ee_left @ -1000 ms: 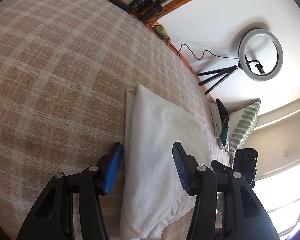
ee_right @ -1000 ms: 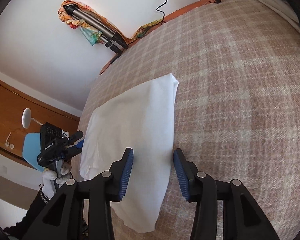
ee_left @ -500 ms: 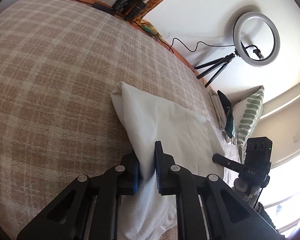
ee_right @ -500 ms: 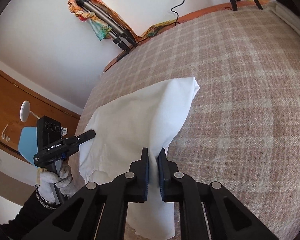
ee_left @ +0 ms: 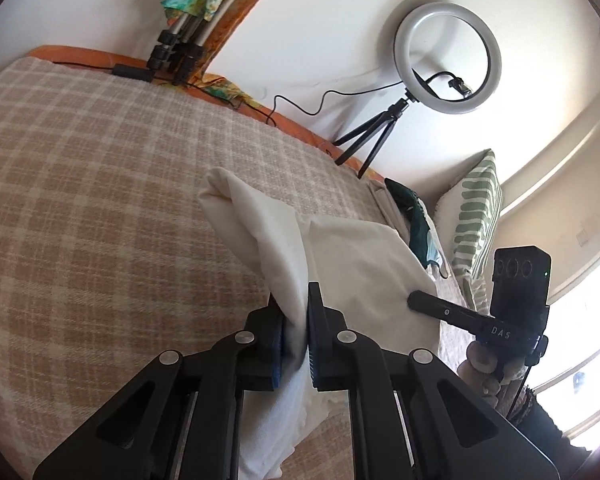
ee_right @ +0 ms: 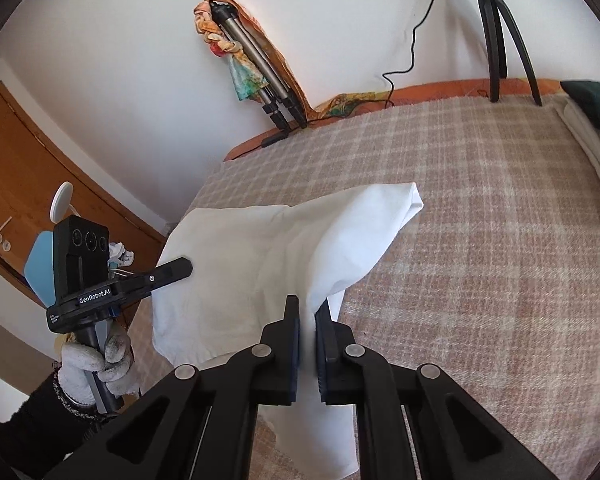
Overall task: Fold small clothes
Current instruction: 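Grasp the bundle edge with both tools and lift it, then carry the folded shirt with both tools and lower it onto the clothes stack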
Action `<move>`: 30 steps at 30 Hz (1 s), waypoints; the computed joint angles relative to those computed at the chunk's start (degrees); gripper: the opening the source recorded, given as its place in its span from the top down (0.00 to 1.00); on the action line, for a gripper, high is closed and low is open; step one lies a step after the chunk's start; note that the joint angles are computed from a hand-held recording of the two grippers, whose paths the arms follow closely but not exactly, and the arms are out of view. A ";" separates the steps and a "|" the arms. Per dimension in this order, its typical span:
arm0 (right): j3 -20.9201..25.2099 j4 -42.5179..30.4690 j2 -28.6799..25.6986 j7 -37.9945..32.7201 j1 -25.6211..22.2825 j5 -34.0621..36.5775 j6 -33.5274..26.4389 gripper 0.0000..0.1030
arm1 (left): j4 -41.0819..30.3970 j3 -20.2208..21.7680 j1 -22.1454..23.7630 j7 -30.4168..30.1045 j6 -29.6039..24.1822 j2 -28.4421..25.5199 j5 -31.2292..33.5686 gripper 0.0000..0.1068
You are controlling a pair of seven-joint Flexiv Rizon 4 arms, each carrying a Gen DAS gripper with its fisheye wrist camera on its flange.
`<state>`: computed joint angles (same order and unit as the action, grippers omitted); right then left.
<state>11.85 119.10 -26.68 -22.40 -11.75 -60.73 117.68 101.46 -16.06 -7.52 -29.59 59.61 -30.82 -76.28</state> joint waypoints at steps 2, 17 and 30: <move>-0.61 0.94 1.46 -0.75 -0.47 0.43 0.88 0.96 | -0.72 -0.43 -0.63 0.02 0.18 -0.06 0.28 0.92; -10.53 8.46 15.05 1.03 -8.05 -8.41 1.40 0.96 | -15.91 -6.21 -7.40 -4.23 2.62 -7.66 9.41 0.93; -21.12 4.48 17.59 3.87 -15.29 -16.74 1.11 0.96 | -48.91 -8.24 -17.60 -20.40 -0.38 -27.41 32.22 0.93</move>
<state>-9.27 123.58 -9.10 -18.54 -27.04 -77.47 118.79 52.55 -24.30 -25.12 -49.99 59.23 -58.23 -44.06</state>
